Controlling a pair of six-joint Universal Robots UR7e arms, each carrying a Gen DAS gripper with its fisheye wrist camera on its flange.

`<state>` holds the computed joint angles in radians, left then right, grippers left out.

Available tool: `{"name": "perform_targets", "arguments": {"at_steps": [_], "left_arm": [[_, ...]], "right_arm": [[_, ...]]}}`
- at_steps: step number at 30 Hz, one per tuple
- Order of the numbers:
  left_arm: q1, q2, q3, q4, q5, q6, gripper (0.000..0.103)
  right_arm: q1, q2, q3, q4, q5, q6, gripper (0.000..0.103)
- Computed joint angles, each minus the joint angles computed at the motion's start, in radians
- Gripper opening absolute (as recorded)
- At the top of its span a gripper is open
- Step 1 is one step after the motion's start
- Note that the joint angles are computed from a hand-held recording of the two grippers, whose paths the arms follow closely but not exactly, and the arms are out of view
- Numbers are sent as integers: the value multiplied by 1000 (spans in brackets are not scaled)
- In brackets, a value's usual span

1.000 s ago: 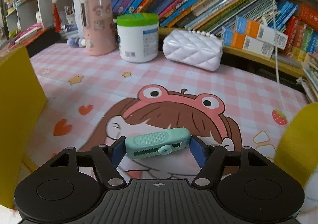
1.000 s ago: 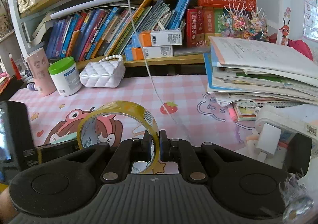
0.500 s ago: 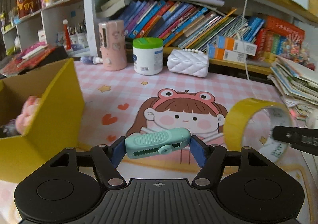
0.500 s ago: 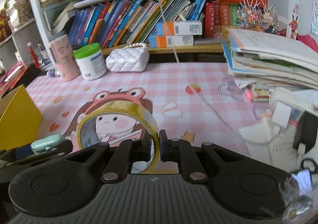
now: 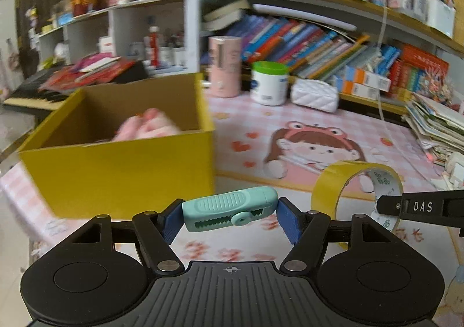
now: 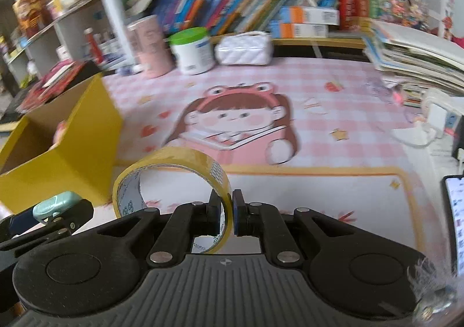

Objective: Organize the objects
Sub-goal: 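Lift the tape roll and green clip and carry both over the yellow box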

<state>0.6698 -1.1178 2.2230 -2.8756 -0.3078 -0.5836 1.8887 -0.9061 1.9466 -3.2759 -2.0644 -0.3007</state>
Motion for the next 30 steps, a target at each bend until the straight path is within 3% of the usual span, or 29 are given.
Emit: {"name": "perform_targets", "arguments": {"at_steps": [10, 13, 20, 30], "left_arm": [[-78, -354, 123, 753, 45, -591, 68], [-97, -431, 130, 940, 47, -723, 68], [-144, -569, 141, 1266, 40, -940, 68], [-200, -696, 134, 1580, 44, -1123, 68]], "right_arm": [[116, 28, 72, 35, 7, 65, 8], [146, 41, 82, 35, 7, 83, 8], [201, 66, 99, 27, 2, 128, 8], [260, 98, 111, -9, -10, 185, 8]]}}
